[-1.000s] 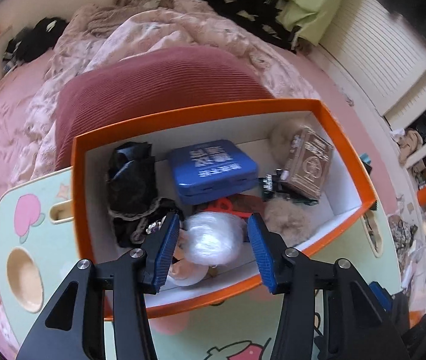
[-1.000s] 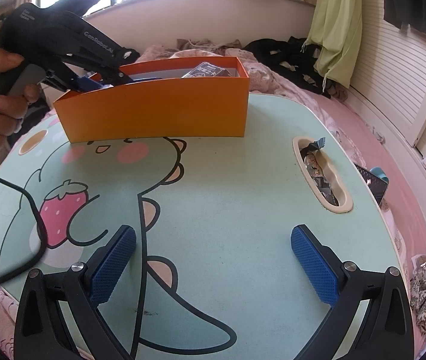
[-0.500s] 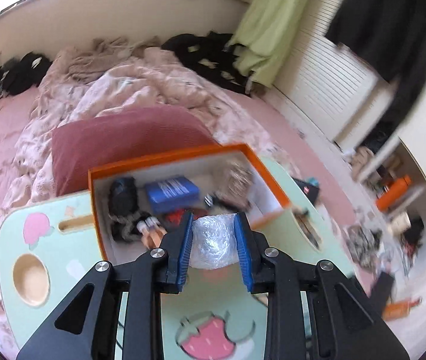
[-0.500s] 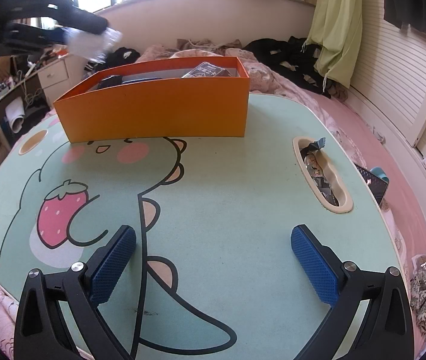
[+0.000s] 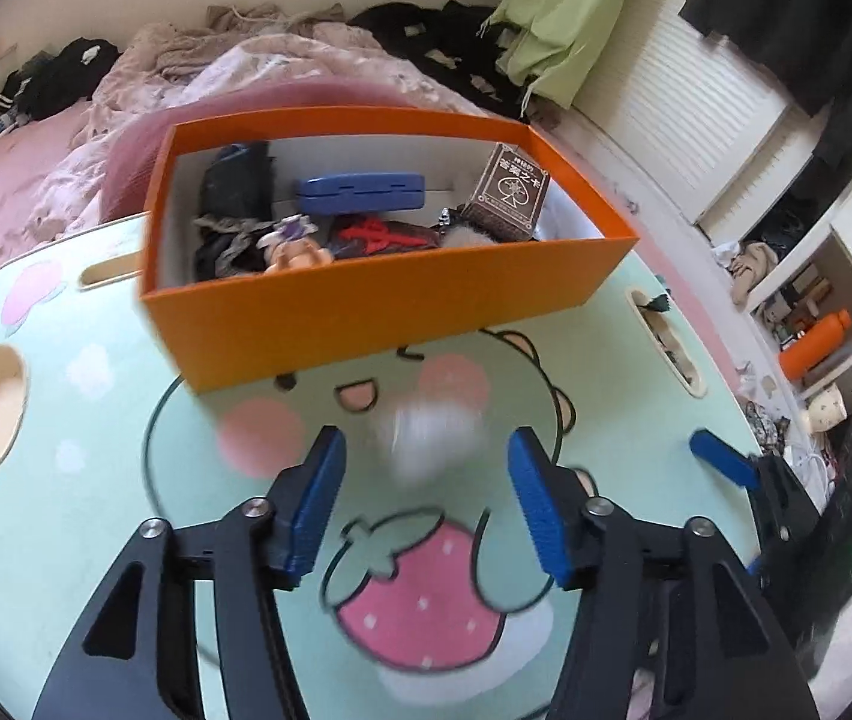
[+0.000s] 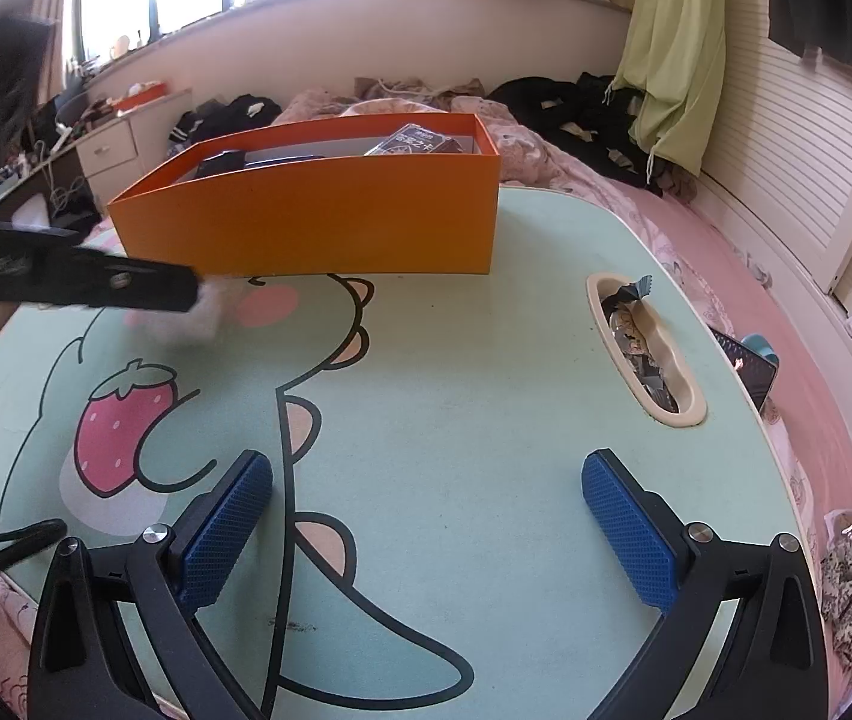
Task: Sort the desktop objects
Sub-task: 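Grasp the white plastic-wrapped ball in the orange box with the left gripper, place it on the table, then grasp the blue tin in the orange box with the right gripper, set it on the table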
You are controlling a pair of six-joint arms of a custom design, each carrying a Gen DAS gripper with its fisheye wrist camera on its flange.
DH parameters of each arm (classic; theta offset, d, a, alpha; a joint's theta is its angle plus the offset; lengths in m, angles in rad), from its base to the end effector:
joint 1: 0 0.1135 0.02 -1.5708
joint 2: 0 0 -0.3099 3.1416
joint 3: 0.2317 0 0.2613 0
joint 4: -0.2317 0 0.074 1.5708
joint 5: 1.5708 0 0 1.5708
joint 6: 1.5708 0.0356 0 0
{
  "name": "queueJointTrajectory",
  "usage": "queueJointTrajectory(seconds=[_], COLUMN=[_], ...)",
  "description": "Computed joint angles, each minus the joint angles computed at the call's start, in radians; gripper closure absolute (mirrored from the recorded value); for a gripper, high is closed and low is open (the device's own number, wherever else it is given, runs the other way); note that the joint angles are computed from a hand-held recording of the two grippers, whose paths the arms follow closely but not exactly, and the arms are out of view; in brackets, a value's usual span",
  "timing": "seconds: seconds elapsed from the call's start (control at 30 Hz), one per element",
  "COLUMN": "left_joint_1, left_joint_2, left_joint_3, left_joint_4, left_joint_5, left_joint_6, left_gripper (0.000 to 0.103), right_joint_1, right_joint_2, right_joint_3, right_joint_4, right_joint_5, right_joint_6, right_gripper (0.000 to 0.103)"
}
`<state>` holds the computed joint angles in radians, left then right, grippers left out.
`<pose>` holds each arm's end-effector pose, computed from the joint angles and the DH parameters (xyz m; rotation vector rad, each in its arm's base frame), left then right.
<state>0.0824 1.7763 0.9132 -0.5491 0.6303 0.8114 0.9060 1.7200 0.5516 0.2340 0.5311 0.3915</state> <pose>0.3111 0.0046 0.1612 1.0078 2.4489 -0.6874 0.1888 0.2117 0.1253 -0.3906 2.3046 -0.0412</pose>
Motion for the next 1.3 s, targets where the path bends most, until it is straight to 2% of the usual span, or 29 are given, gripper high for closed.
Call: queueJointTrajectory(seconds=[0.1, 0.23, 0.33, 0.4, 0.43, 0.6, 0.67, 0.77, 0.83, 0.9, 1.03, 1.1, 1.2, 1.27, 1.3], left_joint_1=[0.078, 0.132, 0.118, 0.099, 0.089, 0.077, 0.082, 0.082, 0.082, 0.081, 0.08, 0.081, 0.086, 0.091, 0.092], left_joint_2=[-0.04, -0.037, -0.086, -0.092, -0.092, -0.091, -0.085, -0.085, -0.086, -0.087, -0.087, -0.088, -0.092, -0.092, -0.093], left_joint_3=[-0.066, -0.155, -0.261, -0.304, -0.316, -0.322, -0.319, -0.326, -0.331, -0.332, -0.333, -0.334, -0.334, -0.335, -0.335], left_joint_4=[0.055, 0.153, 0.327, 0.421, 0.445, 0.461, 0.462, 0.474, 0.481, 0.481, 0.485, 0.485, 0.481, 0.48, 0.479], left_joint_5=[-0.017, -0.059, -0.098, -0.117, -0.126, -0.138, -0.133, -0.135, -0.136, -0.137, -0.138, -0.136, -0.131, -0.127, -0.126], left_joint_6=[0.043, 0.103, 0.077, 0.031, 0.006, -0.028, -0.032, -0.034, -0.036, -0.037, -0.042, -0.041, -0.036, -0.031, -0.03], left_gripper=[0.031, 0.029, 0.022, 0.007, 0.002, 0.0, 0.0, 0.0, 0.0, 0.0, 0.0, 0.0, 0.0, 0.0, 0.0], right_joint_1=[-0.002, -0.005, -0.005, -0.002, -0.001, 0.001, -0.046, -0.079, -0.096, -0.11, -0.13, -0.119, -0.112, -0.123, -0.129], right_joint_2=[-0.002, -0.005, -0.005, -0.003, -0.001, -0.004, -0.044, -0.127, -0.13, -0.059, 0.157, 0.288, 0.44, 0.521, 0.547], right_joint_3=[-0.001, -0.004, -0.004, -0.003, -0.002, 0.026, 0.032, 0.07, 0.172, 0.353, 0.709, 0.884, 1.069, 1.164, 1.194], right_joint_4=[0.0, 0.001, 0.001, 0.001, 0.001, -0.053, -0.064, -0.045, -0.086, -0.206, -0.447, -0.561, -0.672, -0.735, -0.759], right_joint_5=[-0.001, -0.003, -0.003, -0.001, 0.001, -0.011, -0.096, -0.159, -0.191, -0.234, -0.34, -0.313, -0.24, -0.243, -0.252], right_joint_6=[-0.002, -0.005, -0.004, -0.003, -0.002, -0.001, -0.039, -0.04, -0.073, -0.126, -0.136, -0.148, -0.133, -0.092, -0.075], right_gripper=[0.0, 0.0, 0.0, 0.0, 0.0, 0.0, 0.0, 0.0, 0.0, 0.0, 0.013, 0.013, 0.013, 0.014, 0.019])
